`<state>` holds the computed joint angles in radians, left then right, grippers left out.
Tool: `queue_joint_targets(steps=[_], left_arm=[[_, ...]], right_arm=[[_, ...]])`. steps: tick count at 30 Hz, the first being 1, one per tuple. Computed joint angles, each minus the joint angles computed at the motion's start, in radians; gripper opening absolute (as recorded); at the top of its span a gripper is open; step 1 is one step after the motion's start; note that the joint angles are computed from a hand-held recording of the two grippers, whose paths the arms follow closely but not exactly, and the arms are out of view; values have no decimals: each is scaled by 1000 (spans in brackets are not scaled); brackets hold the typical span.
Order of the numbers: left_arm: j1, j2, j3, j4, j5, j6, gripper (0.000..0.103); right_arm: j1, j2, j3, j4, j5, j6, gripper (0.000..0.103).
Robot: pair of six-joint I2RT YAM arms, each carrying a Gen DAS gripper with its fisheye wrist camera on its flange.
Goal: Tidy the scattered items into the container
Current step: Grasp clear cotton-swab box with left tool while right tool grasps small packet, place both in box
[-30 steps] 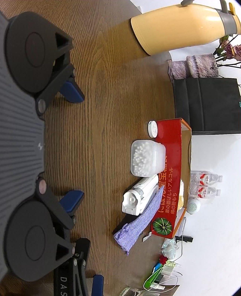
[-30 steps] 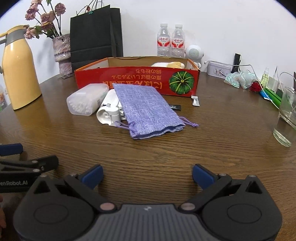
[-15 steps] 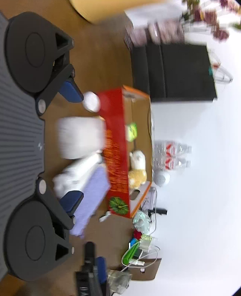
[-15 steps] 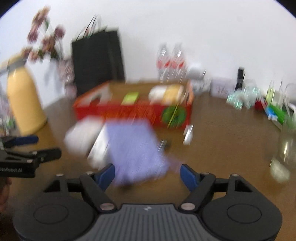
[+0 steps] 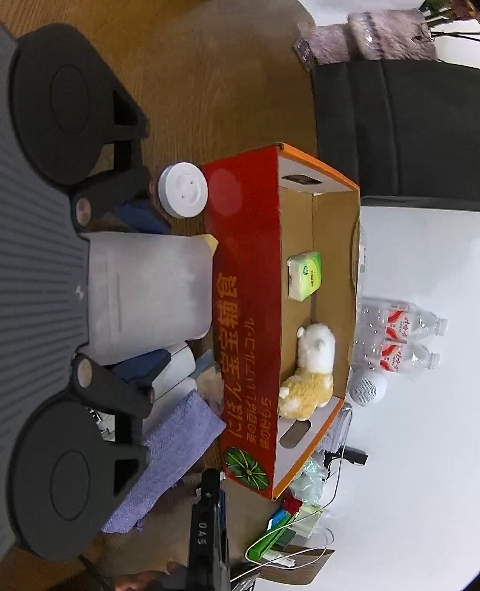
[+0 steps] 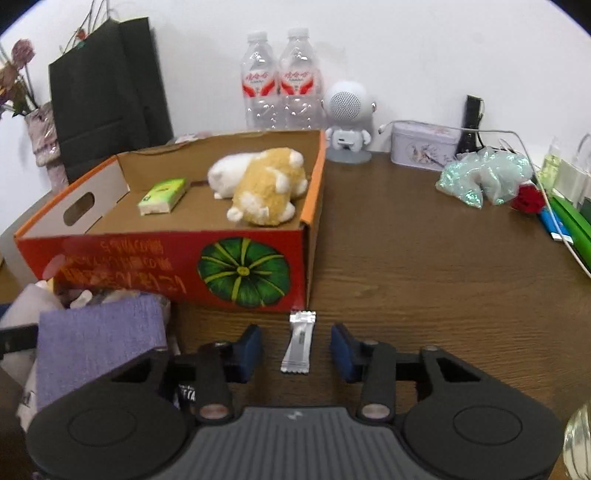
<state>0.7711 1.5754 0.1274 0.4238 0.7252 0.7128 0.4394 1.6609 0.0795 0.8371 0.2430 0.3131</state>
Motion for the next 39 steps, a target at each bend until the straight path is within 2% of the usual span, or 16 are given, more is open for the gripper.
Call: queue_joint_targets(steps=[3,4,7,11,14,16,17,19,22,25,27,30,33,36,37,39], left_arm=[[4,-18,-13,2,-4,2,67],[15,-35,-13,-22,-2,8,67],[103,-126,-25,-132,68,74,66],[278,-278,21,-433,210,207,66],[330,-316,153,-698,278,263,66],[258,-359,238,-725,289,137,66],[187,-379,272,-676,270,23,66],[-12,-354,350,-515,142,-223,67],[-300,-94,597,-457,-145,-415,67],[-461,205,865,-513,-394,-505,67],[-507,342,982,-540,-491,-525,67],[-528,479,1100,-583,-535,-522,67],[-555,492,1070,-494,-594,-520,67],[-535,489,1100,-562,-546,-517,80],[-524,481,1107,-588,-524,-510,81],[-515,453,1104,-620,-520,-492,81]], right_arm=[[47,38,9,26,53,-1,28],[56,27,10,14,48,-6,11],[87,-53,-1,-68,44,9,10],[163,-166,-34,-155,82,61,9],[251,-417,-61,-352,161,104,9],[269,-665,-49,-560,162,97,9],[253,-767,-23,-652,142,73,9],[184,-821,70,-734,75,8,9],[33,-600,284,-698,-94,-81,10],[-58,-267,566,-742,-210,-92,10],[-94,-67,750,-822,-270,-82,10],[-111,151,947,-917,-317,-63,10],[-101,293,1067,-964,-297,-53,10],[-93,381,1148,-1025,-261,-22,21],[-93,391,1156,-1034,-257,-10,28],[-97,374,1130,-1010,-274,0,33]])
